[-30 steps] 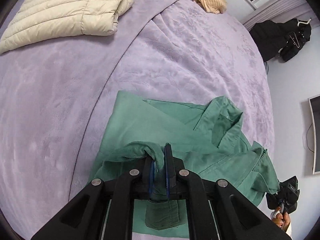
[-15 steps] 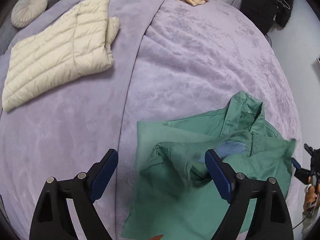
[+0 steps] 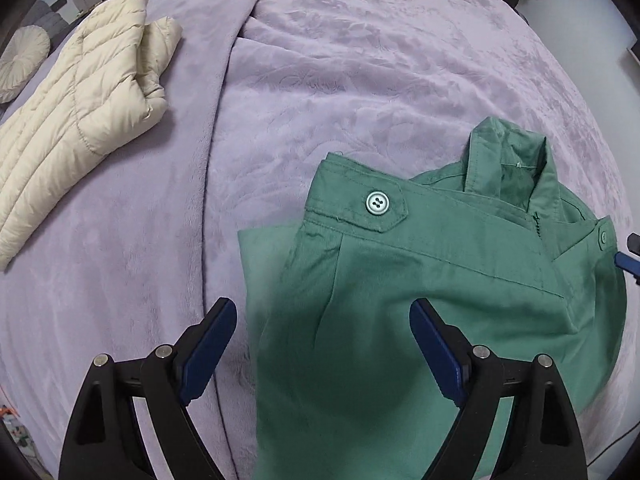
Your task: Fold small clothes
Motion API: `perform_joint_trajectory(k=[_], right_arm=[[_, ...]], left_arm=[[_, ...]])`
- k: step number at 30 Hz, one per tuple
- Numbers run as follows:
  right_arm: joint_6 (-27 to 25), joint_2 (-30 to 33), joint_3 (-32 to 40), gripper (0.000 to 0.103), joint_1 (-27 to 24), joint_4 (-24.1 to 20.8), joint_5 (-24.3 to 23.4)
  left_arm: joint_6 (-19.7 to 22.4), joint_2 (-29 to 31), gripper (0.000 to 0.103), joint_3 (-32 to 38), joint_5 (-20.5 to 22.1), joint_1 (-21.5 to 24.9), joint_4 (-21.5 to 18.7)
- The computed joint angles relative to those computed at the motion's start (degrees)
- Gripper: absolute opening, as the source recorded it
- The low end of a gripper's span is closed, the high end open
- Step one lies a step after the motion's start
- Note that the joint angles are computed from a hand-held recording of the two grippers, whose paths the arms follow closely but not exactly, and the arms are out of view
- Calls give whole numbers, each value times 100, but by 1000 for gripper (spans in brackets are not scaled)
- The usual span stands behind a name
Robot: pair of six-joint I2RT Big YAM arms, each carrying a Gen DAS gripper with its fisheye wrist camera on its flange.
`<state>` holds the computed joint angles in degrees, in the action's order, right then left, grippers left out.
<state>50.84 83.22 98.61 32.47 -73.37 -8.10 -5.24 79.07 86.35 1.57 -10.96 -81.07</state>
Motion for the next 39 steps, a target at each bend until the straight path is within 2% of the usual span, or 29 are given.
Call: perform_joint_trajectory(k=[1, 4, 6, 10, 11, 12, 13, 14, 15, 17, 19, 20, 23, 26, 29, 33, 38, 39], right_arm=[[-336, 113, 255, 70, -7, -361, 366], [-857, 201, 515, 70, -194, -905, 1032], [-1118, 233, 488, 70, -373, -1133, 1071], [-1464, 352, 225, 70, -570, -1204, 889], [-1473, 382, 174, 67, -578, -1195, 900], [-1465, 408, 129, 46, -586, -1180, 860], [-1446, 437, 102, 30, -587, -1185, 773], [-1454, 424, 117, 11, -526, -1172, 880], [-1549, 398, 186, 11, -423, -1176, 1115], [-1844, 247, 327, 10, -200, -1089, 1579], [-1907, 38, 330, 10, -161, -898, 1859], [-1872, -9, 310, 10, -225, -856, 1865], [-1571, 2, 25, 10, -543, -714, 1406], [-1377, 107, -384, 12, -540, -567, 1390], [-1215, 45, -528, 12, -533, -412, 1359], [-1498, -147, -429, 12, -487, -283, 1306], [-1571, -85, -372, 12, -470, -222, 1319], [-1531, -3, -376, 12, -485, -277, 1301]], left_arm=[[22, 76, 89, 56, -11, -9, 35], [-27, 348, 89, 269, 85, 33, 37], [-94, 542, 89, 392, 175, 61, 48], [-167, 939, 89, 575, 369, 52, 94], [-181, 999, 84, 580, 416, 26, 132], [-179, 1045, 59, 579, 511, 5, 165], [-187, 1105, 51, 606, 554, -31, 125], [-220, 1104, 29, 600, 344, -90, 154], [-201, 1057, 16, 582, 224, -120, 201], [-200, 845, 16, 517, 311, -39, 368], [-180, 677, 16, 485, 428, 114, 469], [-186, 653, 16, 497, 516, 197, 460], [-223, 739, 16, 517, 557, 259, 429], [-326, 768, 16, 389, 236, 154, 539], [-561, 687, 17, 275, 331, 231, 629], [-322, 426, 17, 202, 199, 226, 734], [-434, 275, 17, 93, 127, 317, 771], [-418, 359, 22, 93, 28, 297, 740]])
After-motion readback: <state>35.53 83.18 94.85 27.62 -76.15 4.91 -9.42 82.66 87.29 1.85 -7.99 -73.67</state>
